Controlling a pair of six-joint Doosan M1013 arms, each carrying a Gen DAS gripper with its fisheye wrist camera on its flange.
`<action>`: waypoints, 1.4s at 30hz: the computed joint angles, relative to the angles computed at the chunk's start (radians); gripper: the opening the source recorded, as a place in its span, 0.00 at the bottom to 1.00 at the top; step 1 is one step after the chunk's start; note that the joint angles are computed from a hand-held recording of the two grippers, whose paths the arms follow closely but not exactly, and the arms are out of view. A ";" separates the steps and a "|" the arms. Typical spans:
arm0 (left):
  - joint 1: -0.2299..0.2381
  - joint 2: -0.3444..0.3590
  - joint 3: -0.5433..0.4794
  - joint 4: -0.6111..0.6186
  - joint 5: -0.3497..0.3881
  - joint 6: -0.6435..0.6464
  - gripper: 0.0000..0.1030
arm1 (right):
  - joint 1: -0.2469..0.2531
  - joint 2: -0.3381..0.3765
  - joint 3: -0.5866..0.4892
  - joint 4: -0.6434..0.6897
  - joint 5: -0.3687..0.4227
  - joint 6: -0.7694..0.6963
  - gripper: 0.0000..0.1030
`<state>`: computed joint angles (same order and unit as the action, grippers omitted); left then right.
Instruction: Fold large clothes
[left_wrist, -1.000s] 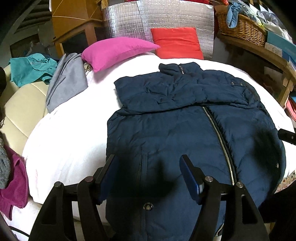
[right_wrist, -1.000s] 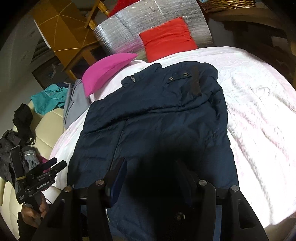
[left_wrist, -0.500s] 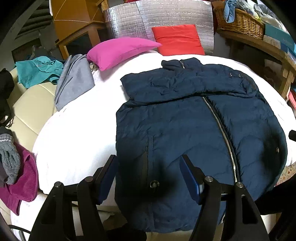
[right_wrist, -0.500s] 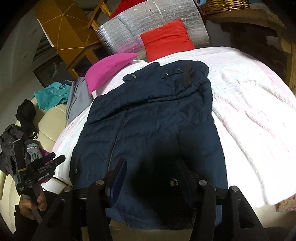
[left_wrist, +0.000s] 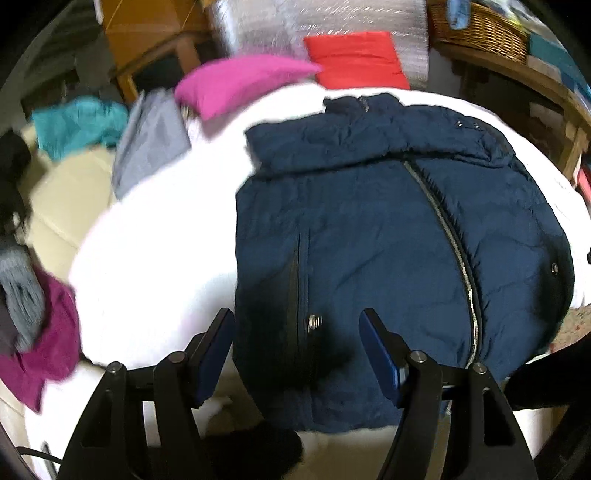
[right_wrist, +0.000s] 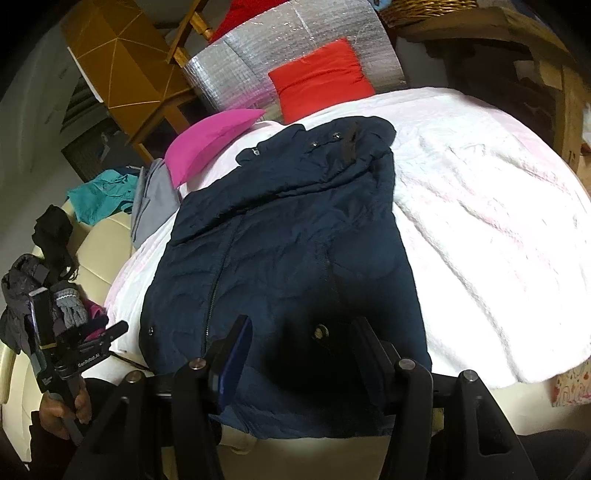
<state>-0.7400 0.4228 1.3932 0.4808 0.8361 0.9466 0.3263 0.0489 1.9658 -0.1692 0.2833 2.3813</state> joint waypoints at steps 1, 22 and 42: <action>0.010 0.001 0.001 -0.043 0.006 0.009 0.69 | -0.004 -0.002 0.004 0.028 0.002 -0.022 0.61; 0.091 0.077 -0.001 -0.303 0.117 0.079 0.80 | -0.044 0.008 0.040 0.236 0.089 -0.156 0.66; 0.104 0.062 0.035 -0.479 -0.023 0.300 0.44 | -0.017 0.088 -0.011 0.186 0.174 -0.200 0.30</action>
